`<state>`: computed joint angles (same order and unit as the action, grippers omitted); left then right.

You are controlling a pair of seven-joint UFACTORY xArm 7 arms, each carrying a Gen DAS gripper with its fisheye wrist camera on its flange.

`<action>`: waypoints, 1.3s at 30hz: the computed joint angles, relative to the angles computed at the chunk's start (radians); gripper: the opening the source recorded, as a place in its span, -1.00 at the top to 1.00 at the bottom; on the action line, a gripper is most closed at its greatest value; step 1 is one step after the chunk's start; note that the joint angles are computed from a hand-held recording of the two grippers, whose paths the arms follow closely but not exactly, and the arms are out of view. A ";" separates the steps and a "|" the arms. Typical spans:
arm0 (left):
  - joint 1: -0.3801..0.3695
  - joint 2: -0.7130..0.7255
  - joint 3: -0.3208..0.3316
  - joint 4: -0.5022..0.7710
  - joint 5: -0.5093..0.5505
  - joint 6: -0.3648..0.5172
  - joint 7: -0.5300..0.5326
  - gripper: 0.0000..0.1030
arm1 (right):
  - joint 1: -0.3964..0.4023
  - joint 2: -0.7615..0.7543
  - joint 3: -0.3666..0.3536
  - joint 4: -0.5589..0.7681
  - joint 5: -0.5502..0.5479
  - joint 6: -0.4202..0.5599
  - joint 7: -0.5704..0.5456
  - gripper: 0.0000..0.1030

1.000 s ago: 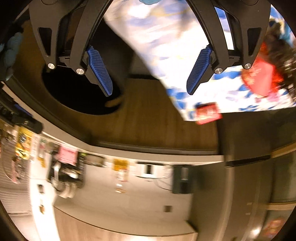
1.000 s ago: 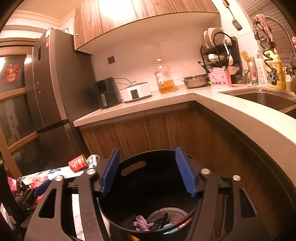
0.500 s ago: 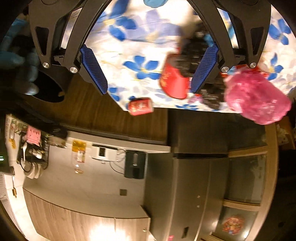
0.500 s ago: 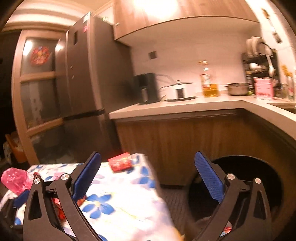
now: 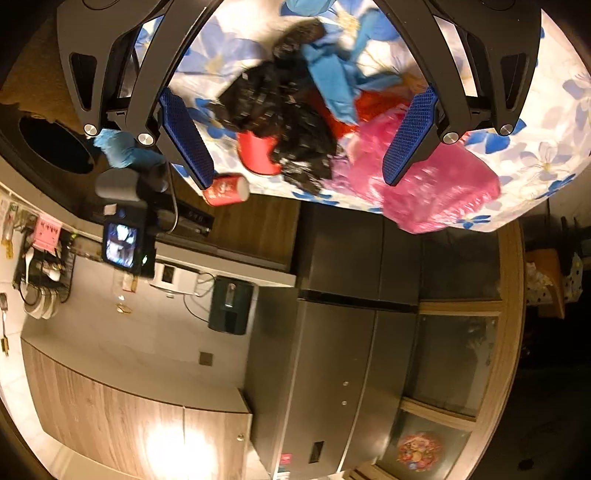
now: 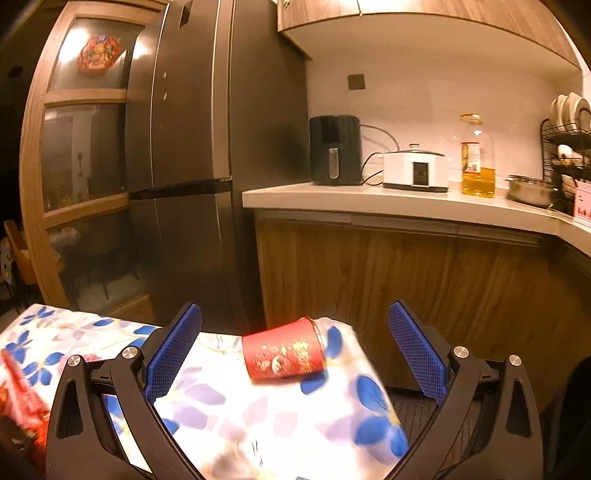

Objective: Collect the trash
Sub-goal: 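Move the right tool toward the red paper cup on the table, then close the right tool on the red paper cup and lift it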

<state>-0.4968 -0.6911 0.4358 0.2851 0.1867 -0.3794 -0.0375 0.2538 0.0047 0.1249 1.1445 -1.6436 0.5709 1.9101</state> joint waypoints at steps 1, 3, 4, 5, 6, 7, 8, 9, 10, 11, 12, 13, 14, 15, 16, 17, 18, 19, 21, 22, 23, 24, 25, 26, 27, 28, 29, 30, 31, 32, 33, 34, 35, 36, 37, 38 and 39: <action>-0.008 0.014 0.012 0.011 -0.001 -0.003 -0.002 -0.76 | -0.003 0.031 -0.004 0.025 0.011 -0.005 -0.018 -0.89; -0.030 0.033 0.041 0.032 0.006 0.005 -0.008 -0.76 | -0.007 0.070 -0.016 0.055 0.022 -0.026 -0.044 -0.89; -0.039 0.039 0.051 0.040 0.008 0.010 -0.011 -0.76 | -0.009 0.084 -0.023 0.064 0.026 -0.045 -0.050 -0.89; -0.045 0.041 0.058 0.044 0.009 0.016 -0.013 -0.76 | -0.010 0.101 -0.030 0.076 0.031 -0.061 -0.061 -0.89; -0.061 0.044 0.074 0.052 0.013 0.022 -0.013 -0.76 | -0.008 0.115 -0.036 0.086 0.033 -0.065 -0.069 -0.89; -0.069 0.048 0.082 0.057 0.013 0.022 -0.012 -0.76 | -0.010 0.129 -0.043 0.095 0.042 -0.086 -0.078 -0.89; -0.074 0.053 0.087 0.059 0.012 0.018 -0.012 -0.76 | -0.009 0.140 -0.048 0.103 0.054 -0.094 -0.090 -0.89; -0.078 0.058 0.088 0.063 0.012 0.015 -0.012 -0.76 | -0.010 0.150 -0.055 0.111 0.061 -0.111 -0.094 -0.89; -0.086 0.062 0.100 0.066 0.016 0.011 -0.011 -0.76 | -0.009 0.159 -0.062 0.117 0.065 -0.119 -0.097 -0.89; -0.089 0.064 0.105 0.063 0.020 0.004 -0.010 -0.76 | -0.008 0.167 -0.067 0.122 0.073 -0.125 -0.103 -0.89; -0.089 0.063 0.106 0.059 0.024 -0.001 -0.011 -0.76 | -0.009 0.176 -0.072 0.128 0.095 -0.133 -0.119 -0.89; -0.090 0.062 0.108 0.055 0.029 -0.005 -0.011 -0.76 | -0.008 0.184 -0.078 0.134 0.108 -0.142 -0.129 -0.89; -0.090 0.064 0.107 0.055 0.033 -0.006 -0.012 -0.76 | -0.006 0.193 -0.083 0.139 0.126 -0.143 -0.140 -0.89; -0.089 0.068 0.107 0.054 0.038 -0.008 -0.013 -0.76 | -0.006 0.203 -0.088 0.145 0.144 -0.152 -0.152 -0.89; -0.086 0.069 0.105 0.054 0.040 -0.007 -0.015 -0.76 | -0.007 0.212 -0.093 0.149 0.173 -0.163 -0.174 -0.89; -0.086 0.072 0.105 0.056 0.042 -0.005 -0.018 -0.76 | -0.002 0.217 -0.098 0.152 0.188 -0.162 -0.186 -0.89; -0.094 0.073 0.113 0.057 0.047 -0.003 -0.022 -0.76 | 0.000 0.223 -0.104 0.153 0.202 -0.171 -0.196 -0.89; -0.097 0.074 0.118 0.059 0.048 -0.002 -0.025 -0.76 | 0.002 0.228 -0.109 0.155 0.215 -0.180 -0.209 -0.89; -0.092 0.077 0.114 0.060 0.048 -0.001 -0.030 -0.76 | 0.008 0.236 -0.119 0.162 0.241 -0.190 -0.238 -0.89; -0.091 0.075 0.114 0.059 0.049 -0.001 -0.032 -0.76 | 0.009 0.242 -0.121 0.167 0.261 -0.199 -0.263 -0.89; -0.093 0.076 0.117 0.060 0.051 0.000 -0.032 -0.76 | 0.012 0.247 -0.125 0.171 0.279 -0.206 -0.284 -0.89; -0.094 0.076 0.120 0.060 0.053 0.000 -0.033 -0.76 | 0.014 0.252 -0.130 0.175 0.299 -0.211 -0.307 -0.89; -0.094 0.077 0.120 0.061 0.054 0.000 -0.034 -0.76 | 0.015 0.262 -0.131 0.182 0.330 -0.214 -0.341 -0.89; -0.092 0.077 0.118 0.061 0.054 0.001 -0.035 -0.76 | 0.018 0.270 -0.134 0.188 0.362 -0.215 -0.374 -0.89; -0.096 0.076 0.123 0.062 0.056 0.005 -0.036 -0.76 | 0.023 0.275 -0.139 0.192 0.385 -0.217 -0.398 -0.89; -0.099 0.076 0.125 0.064 0.055 0.005 -0.037 -0.76 | 0.030 0.280 -0.144 0.196 0.409 -0.210 -0.422 -0.89; -0.101 0.077 0.128 0.066 0.055 0.005 -0.038 -0.76 | 0.035 0.284 -0.149 0.199 0.429 -0.211 -0.444 -0.89; -0.104 0.079 0.131 0.067 0.054 0.003 -0.039 -0.76 | 0.040 0.288 -0.154 0.204 0.448 -0.209 -0.465 -0.89; -0.107 0.079 0.134 0.069 0.053 0.005 -0.041 -0.76 | 0.048 0.290 -0.162 0.203 0.454 -0.208 -0.470 -0.89; -0.114 0.076 0.145 0.065 0.057 0.002 -0.040 -0.76 | 0.054 0.292 -0.167 0.204 0.464 -0.208 -0.479 -0.86; -0.120 0.075 0.151 0.067 0.058 0.005 -0.042 -0.76 | 0.053 0.297 -0.168 0.207 0.489 -0.209 -0.501 -0.84; -0.114 0.076 0.142 0.063 0.052 0.003 -0.044 -0.76 | 0.057 0.298 -0.174 0.205 0.501 -0.209 -0.510 -0.80; -0.113 0.075 0.141 0.062 0.052 0.002 -0.045 -0.76 | 0.058 0.302 -0.176 0.207 0.524 -0.209 -0.527 -0.78; -0.113 0.077 0.142 0.062 0.051 0.000 -0.046 -0.76 | 0.060 0.305 -0.179 0.208 0.541 -0.207 -0.540 -0.78; -0.114 0.078 0.143 0.063 0.052 0.000 -0.047 -0.76 | 0.062 0.306 -0.184 0.207 0.552 -0.211 -0.549 -0.76; -0.118 0.077 0.149 0.063 0.055 0.000 -0.046 -0.76 | 0.065 0.308 -0.187 0.207 0.564 -0.213 -0.559 -0.74; -0.119 0.077 0.150 0.062 0.056 -0.002 -0.047 -0.76 | 0.068 0.311 -0.190 0.209 0.577 -0.209 -0.570 -0.71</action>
